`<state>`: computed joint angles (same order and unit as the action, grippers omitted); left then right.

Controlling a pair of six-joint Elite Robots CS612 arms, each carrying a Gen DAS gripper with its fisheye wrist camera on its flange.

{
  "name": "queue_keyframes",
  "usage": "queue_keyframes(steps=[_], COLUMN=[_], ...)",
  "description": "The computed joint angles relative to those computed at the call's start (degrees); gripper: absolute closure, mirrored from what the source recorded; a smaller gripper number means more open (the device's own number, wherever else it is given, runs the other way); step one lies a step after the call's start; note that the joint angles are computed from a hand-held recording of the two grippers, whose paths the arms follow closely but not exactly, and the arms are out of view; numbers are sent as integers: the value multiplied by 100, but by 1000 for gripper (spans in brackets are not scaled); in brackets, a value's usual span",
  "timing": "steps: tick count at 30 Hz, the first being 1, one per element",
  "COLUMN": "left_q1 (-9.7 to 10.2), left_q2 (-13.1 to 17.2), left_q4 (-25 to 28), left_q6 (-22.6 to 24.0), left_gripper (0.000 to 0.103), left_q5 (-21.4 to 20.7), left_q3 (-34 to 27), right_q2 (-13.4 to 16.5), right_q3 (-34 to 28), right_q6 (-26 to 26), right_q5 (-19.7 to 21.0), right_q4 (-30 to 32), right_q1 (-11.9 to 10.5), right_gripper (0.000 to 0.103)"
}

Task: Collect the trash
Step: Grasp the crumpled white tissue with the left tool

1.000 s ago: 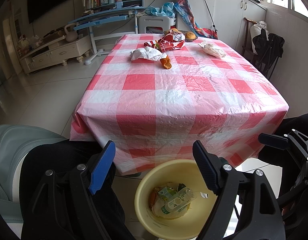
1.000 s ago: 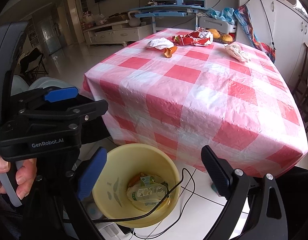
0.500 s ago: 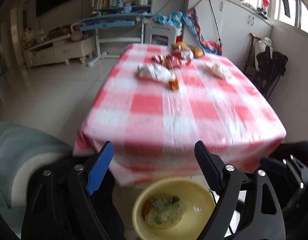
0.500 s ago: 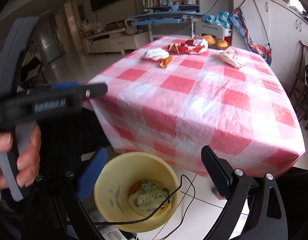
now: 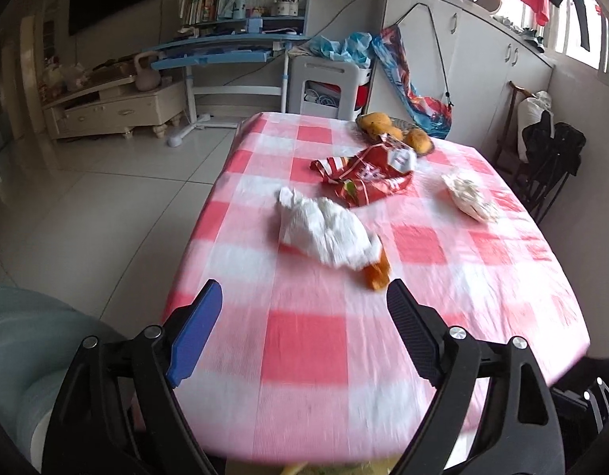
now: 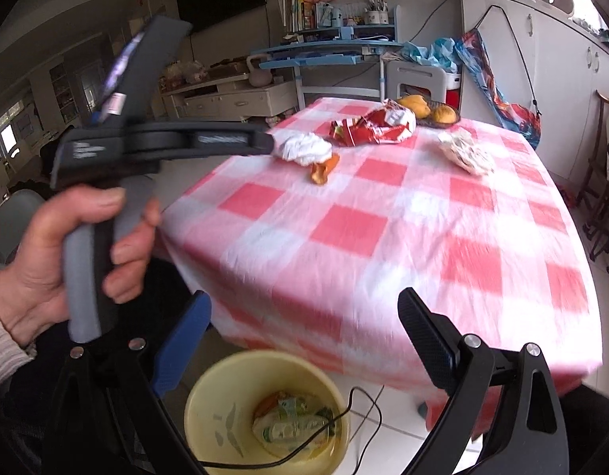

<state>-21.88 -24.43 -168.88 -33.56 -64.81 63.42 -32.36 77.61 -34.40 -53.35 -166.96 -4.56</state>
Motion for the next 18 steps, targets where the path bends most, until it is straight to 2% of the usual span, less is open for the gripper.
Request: queue_keyframes(steps=[8, 10, 12, 14, 16, 18], left_q1=[233, 302, 316, 379, 417, 432], left_q2=[708, 816, 915, 1009, 1023, 1025], left_q4=[893, 987, 1118, 1270, 1272, 1147], left_q6=[205, 137, 151, 138, 1, -23], left_gripper=[21, 25, 34, 62, 73, 77], left_q5=[-431, -764, -730, -1072, -1247, -1321], left_q3=[-1406, -1626, -1839, -2034, -2045, -2015], right_q2=[371, 447, 530, 618, 689, 752], right_q3=[-786, -946, -1126, -1320, -1485, -1631], right_q6=[246, 284, 319, 366, 381, 384], right_q5=[-27, -31, -60, -75, -75, -78], right_q4=[327, 387, 494, 595, 689, 770], right_q1=[136, 161, 193, 227, 258, 291], right_gripper=[12, 12, 12, 12, 12, 12])
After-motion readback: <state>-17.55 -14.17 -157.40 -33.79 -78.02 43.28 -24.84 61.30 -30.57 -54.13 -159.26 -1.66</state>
